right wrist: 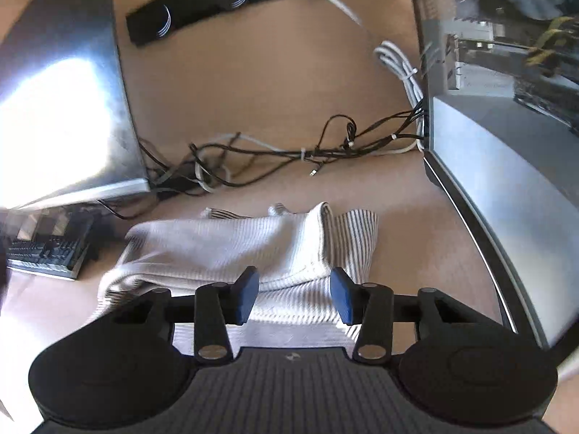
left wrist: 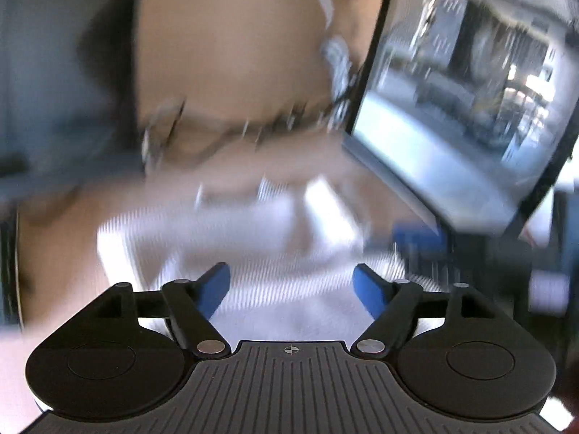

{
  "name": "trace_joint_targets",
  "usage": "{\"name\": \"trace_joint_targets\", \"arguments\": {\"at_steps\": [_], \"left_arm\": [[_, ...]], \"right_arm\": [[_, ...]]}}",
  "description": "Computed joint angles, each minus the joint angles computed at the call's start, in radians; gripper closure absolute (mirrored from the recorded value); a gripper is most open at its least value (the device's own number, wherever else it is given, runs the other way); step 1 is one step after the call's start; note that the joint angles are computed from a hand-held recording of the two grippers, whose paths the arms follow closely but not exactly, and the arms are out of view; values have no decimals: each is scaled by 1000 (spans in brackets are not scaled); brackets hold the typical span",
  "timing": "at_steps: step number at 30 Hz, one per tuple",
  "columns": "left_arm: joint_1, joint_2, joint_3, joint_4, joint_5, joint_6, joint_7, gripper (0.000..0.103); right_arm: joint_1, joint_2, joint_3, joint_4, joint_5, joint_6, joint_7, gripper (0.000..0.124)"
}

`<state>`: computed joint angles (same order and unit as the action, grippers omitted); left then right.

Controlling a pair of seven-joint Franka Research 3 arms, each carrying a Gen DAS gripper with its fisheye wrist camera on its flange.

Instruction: Fold clothes

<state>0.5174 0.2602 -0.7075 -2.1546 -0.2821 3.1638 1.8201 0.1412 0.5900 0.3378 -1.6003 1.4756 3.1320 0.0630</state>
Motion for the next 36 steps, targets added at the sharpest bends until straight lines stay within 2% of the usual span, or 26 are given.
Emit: {"name": "trace_joint_targets", "arguments": {"at_steps": [2,4,5,6,8,10,11,12,14,15,16,17,20,22,23,26,32,34,36], "left_arm": [[-23,-4,37,-53,-13,15,-52,20],[-1,-9,27,-88,-38,23,-113,12],[-15,-20,50,-102,-37,16,-153,5],[-61,-30,106,-108,-17,-4,-196,4],[-114,-47,165,-137,11,18,-220,3],[-237,-62,297,-147,93,16,-293,2],[-284,-64,348,-149,129,14,-327,1],[-322,-65,389,-149,161,16,-359,0],[-380,-68,455,-154,225,19,-413,0],[-376,-69,452,-156,238,19,-424,0],[-369,-70,447,-158,251,20,-435,0],[-331,-70,407,-158,240,21,-429,0],[-273,-52,349,-144,235,23,-431,0],[-230,-45,308,-142,231,26,-427,0],[-207,-43,285,-142,228,27,-424,0],[-126,-35,205,-140,212,26,-405,0],[26,-17,57,-150,210,42,-364,0],[94,-5,-7,-153,221,45,-353,0],[222,25,-128,-153,231,41,-339,0]], "right_arm": [[97,40,-118,36,-220,-14,231,82],[194,91,-247,87,-392,-36,418,84],[241,119,-314,116,-464,-49,501,85],[295,155,-393,152,-536,-67,592,86],[365,219,-513,224,-642,-127,743,87],[378,256,-548,278,-703,-188,822,91],[379,258,-552,286,-725,-202,842,101],[373,249,-542,286,-739,-218,849,105],[336,217,-484,269,-743,-213,816,107],[310,192,-443,251,-734,-192,785,107],[277,162,-389,227,-715,-160,744,107],[237,133,-330,204,-693,-129,701,107],[118,64,-155,139,-639,-28,576,107],[71,41,-94,107,-641,20,542,107],[75,35,-102,94,-658,35,553,107],[158,44,-229,71,-730,22,671,107],[308,111,-469,60,-875,-89,935,104],[321,110,-491,40,-900,-72,984,97],[333,87,-497,4,-930,-37,1003,96]]}}
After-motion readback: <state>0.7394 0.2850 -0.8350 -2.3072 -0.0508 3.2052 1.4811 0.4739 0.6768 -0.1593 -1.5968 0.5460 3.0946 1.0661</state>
